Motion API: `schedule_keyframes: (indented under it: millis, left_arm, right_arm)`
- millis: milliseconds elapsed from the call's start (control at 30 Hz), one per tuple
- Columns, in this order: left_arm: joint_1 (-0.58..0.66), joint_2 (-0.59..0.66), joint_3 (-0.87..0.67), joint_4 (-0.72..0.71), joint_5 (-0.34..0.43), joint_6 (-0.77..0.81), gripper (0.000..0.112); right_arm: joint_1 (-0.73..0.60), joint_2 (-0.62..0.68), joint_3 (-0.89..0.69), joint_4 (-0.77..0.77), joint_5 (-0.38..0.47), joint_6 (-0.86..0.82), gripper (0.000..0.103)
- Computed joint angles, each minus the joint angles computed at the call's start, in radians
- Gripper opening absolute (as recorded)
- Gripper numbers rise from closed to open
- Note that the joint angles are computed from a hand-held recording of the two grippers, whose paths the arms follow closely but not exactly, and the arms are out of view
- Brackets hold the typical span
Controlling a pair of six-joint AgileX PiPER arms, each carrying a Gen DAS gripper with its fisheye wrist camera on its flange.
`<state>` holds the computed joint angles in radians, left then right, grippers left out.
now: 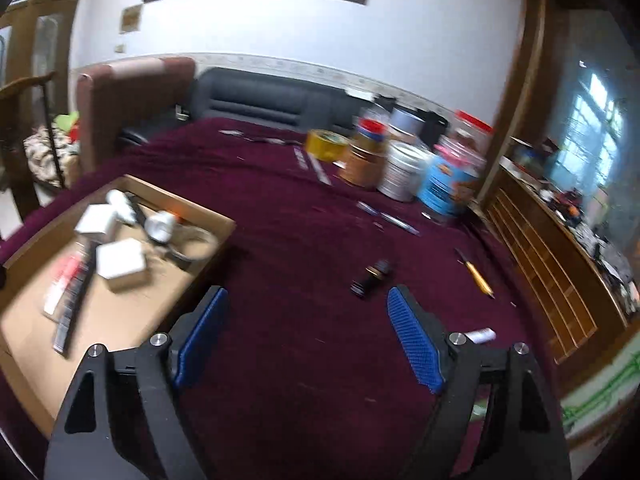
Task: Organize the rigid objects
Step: 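Move both tools back over the table toward the remaining items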
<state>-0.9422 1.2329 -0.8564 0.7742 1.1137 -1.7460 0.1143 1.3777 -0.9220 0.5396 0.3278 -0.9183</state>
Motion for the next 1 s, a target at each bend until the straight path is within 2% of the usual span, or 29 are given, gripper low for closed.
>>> schedule_keyframes:
  millis: [267, 500, 733, 1000]
  left_arm:
    - [-0.067, 0.177, -0.190, -0.025, 0.037, 0.079, 0.065]
    - [-0.097, 0.310, -0.334, -0.055, 0.053, 0.164, 0.065]
    - [-0.101, 0.397, -0.432, -0.089, 0.050, 0.224, 0.065]
    - [-0.083, 0.444, -0.474, -0.123, 0.031, 0.263, 0.065]
  right_arm:
    - [-0.230, 0.072, -0.047, 0.213, 0.087, -0.241, 0.082]
    - [-0.347, 0.118, -0.086, 0.341, 0.120, -0.383, 0.082]
    - [-0.421, 0.159, -0.121, 0.378, 0.161, -0.431, 0.082]
    - [-0.457, 0.195, -0.158, 0.383, 0.188, -0.434, 0.082]
